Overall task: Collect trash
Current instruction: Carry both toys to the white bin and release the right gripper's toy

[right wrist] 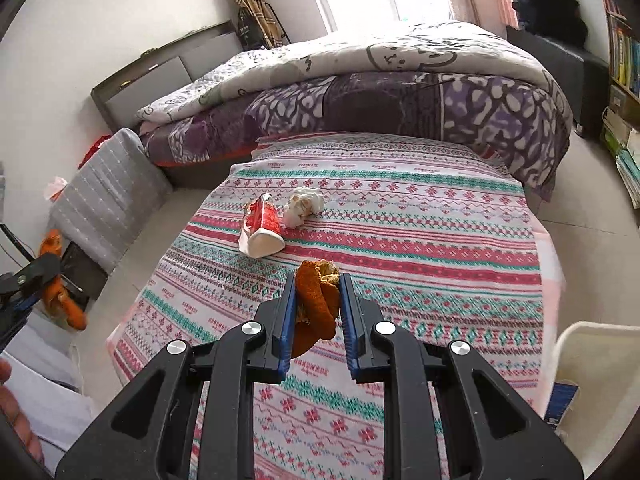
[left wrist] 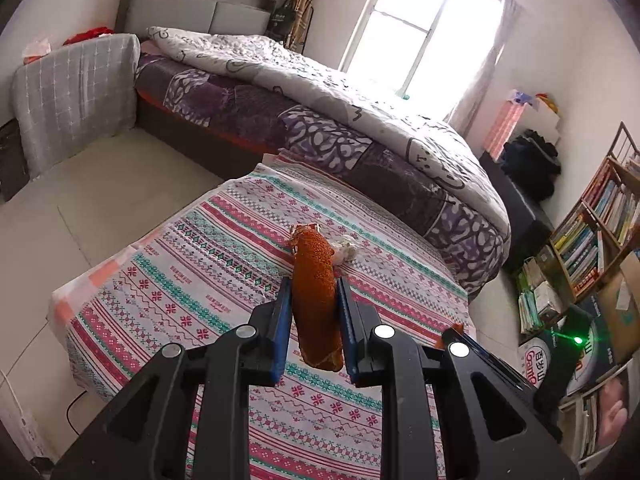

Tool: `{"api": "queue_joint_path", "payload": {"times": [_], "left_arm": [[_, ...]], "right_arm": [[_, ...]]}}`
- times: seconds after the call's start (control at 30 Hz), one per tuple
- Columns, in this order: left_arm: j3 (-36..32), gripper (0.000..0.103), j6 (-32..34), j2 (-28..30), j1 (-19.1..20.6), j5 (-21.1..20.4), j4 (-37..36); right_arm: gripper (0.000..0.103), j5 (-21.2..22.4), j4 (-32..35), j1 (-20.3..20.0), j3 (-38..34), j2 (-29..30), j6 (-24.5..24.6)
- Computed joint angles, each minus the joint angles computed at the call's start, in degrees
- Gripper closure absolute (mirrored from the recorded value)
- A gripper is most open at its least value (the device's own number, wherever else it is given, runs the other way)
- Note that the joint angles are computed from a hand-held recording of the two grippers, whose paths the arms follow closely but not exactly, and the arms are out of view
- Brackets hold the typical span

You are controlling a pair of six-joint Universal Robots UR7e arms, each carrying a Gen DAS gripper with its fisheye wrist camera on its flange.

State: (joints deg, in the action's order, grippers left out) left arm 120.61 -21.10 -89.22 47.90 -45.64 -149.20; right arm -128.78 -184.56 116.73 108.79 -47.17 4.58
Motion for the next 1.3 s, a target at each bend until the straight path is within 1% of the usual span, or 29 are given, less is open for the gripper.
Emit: {"api": "queue_joint_path", "payload": {"times": [0.13, 0.27, 0.37, 0.63, 0.93, 1.03, 1.3], "left_arm": [[0.12, 0.081, 0.24, 0.51, -0.34, -0.05, -0.12], [0.35, 0.081, 0.41, 1.18, -0.92, 0.16, -0.31], [0.47, 0.081, 0.58, 1.76, -1.37, 0.23, -0.41], [0.30, 0.081, 0.93, 4.58, -2.60, -0.28, -1.14], [0.02, 0.081, 1.73, 8.61, -4.32, -2.11, -2.50], [-0.03, 0.081, 2.14, 10.02, -5.06, -2.93, -2.87], [0.27, 0.081, 3.11, 13.54, -7.36, -5.80, -4.00]], "right_arm": [[0.083, 0.24, -1.05, -0.09, 3.45, -2.64, 1.48], [0.083, -0.76, -2.77, -0.72, 7.02, -4.87, 2.25], [0.083, -1.12, -2.45, -1.47, 8.56, -6.50, 3.78], [0.083, -4.20, -4.66, -1.66, 11.18, -10.42, 2.96], [0.083, -7.90, -2.66, -2.54, 14.81, -16.93, 5.07], [0.083, -9.24, -1.10, -2.79, 15.87, -18.97, 6.62], [0.083, -14.74, 4.51, -3.43, 18.80, -24.35, 10.16]]}}
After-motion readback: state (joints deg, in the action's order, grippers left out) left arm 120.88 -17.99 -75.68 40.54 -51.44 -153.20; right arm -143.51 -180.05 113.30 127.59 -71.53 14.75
